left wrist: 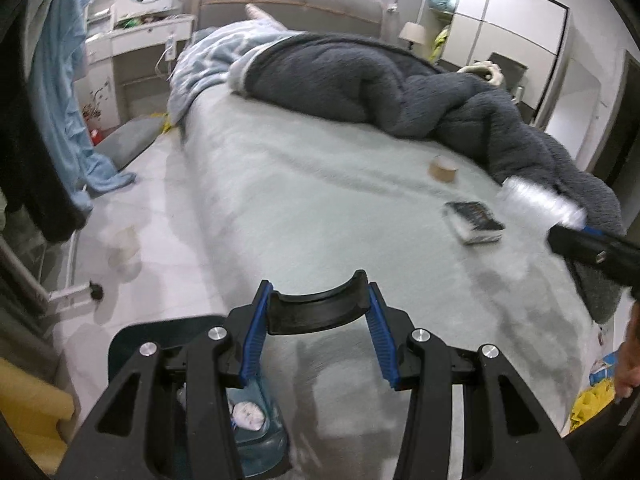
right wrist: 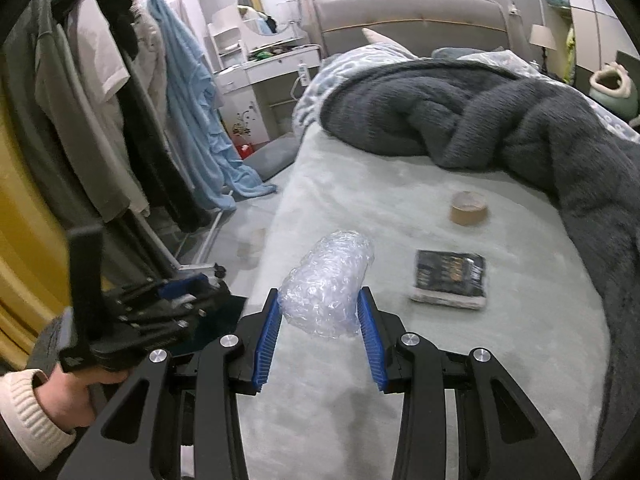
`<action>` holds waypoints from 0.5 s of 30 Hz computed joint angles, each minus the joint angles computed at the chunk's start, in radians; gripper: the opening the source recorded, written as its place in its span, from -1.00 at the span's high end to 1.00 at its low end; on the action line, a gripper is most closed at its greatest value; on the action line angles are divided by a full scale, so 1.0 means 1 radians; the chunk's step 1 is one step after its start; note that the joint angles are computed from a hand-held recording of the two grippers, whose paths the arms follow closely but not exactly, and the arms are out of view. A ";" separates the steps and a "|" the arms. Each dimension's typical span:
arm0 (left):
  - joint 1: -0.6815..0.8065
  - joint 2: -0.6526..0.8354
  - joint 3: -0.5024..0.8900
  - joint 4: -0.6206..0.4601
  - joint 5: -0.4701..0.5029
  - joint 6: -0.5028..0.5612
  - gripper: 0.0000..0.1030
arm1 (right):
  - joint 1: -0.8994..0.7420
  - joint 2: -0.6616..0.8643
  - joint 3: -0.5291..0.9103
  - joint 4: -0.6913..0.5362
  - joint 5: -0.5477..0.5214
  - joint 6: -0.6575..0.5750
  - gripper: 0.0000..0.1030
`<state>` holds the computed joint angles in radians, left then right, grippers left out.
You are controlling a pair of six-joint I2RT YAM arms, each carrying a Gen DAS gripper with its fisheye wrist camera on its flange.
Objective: Collect trash
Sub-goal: 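Carry the black piece and bubble wrap over the wastebasket with both tools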
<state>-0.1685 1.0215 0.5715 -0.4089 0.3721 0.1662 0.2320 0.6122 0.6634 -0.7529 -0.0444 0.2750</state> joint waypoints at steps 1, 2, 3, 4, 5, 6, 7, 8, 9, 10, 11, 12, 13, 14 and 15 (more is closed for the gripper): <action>0.025 0.016 -0.002 0.000 0.005 0.016 0.04 | 0.034 0.020 0.007 0.015 0.020 0.015 0.23; 0.044 0.027 -0.002 0.001 0.011 0.028 0.04 | 0.064 0.037 0.013 0.028 0.037 0.029 0.23; 0.068 0.045 -0.001 0.001 0.019 0.044 0.04 | 0.082 0.056 0.016 0.044 0.046 0.036 0.23; 0.094 0.066 0.001 0.002 0.024 0.060 0.04 | 0.100 0.076 0.018 0.059 0.054 0.044 0.23; 0.111 0.077 0.000 0.003 0.027 0.071 0.04 | 0.118 0.094 0.023 0.070 0.063 0.052 0.23; 0.133 0.093 0.000 0.004 0.029 0.085 0.04 | 0.124 0.118 0.019 0.095 0.061 0.051 0.23; 0.150 0.107 0.003 0.003 0.030 0.094 0.04 | 0.136 0.142 0.019 0.115 0.063 0.055 0.23; 0.177 0.135 0.009 0.000 0.032 0.109 0.04 | 0.148 0.160 0.023 0.127 0.068 0.061 0.23; 0.191 0.151 0.014 -0.002 0.033 0.115 0.04 | 0.165 0.185 0.025 0.147 0.074 0.069 0.23; 0.208 0.166 0.017 -0.002 0.036 0.123 0.04 | 0.181 0.205 0.030 0.161 0.078 0.075 0.23; 0.232 0.187 0.021 -0.004 0.036 0.133 0.04 | 0.193 0.223 0.034 0.173 0.082 0.079 0.23; 0.247 0.200 0.024 -0.004 0.037 0.142 0.04 | 0.215 0.248 0.041 0.188 0.092 0.088 0.23; 0.261 0.213 0.028 -0.005 0.035 0.151 0.04 | 0.238 0.271 0.046 0.203 0.101 0.098 0.23; 0.277 0.230 0.033 -0.005 0.031 0.163 0.04 | 0.250 0.290 0.052 0.215 0.104 0.101 0.23; 0.289 0.245 0.036 -0.005 0.025 0.174 0.04 | 0.267 0.309 0.057 0.226 0.110 0.106 0.23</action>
<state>0.1210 1.2669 0.6072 -0.4136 0.3970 0.3401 0.4987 0.9214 0.7204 -0.5267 0.0654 0.3813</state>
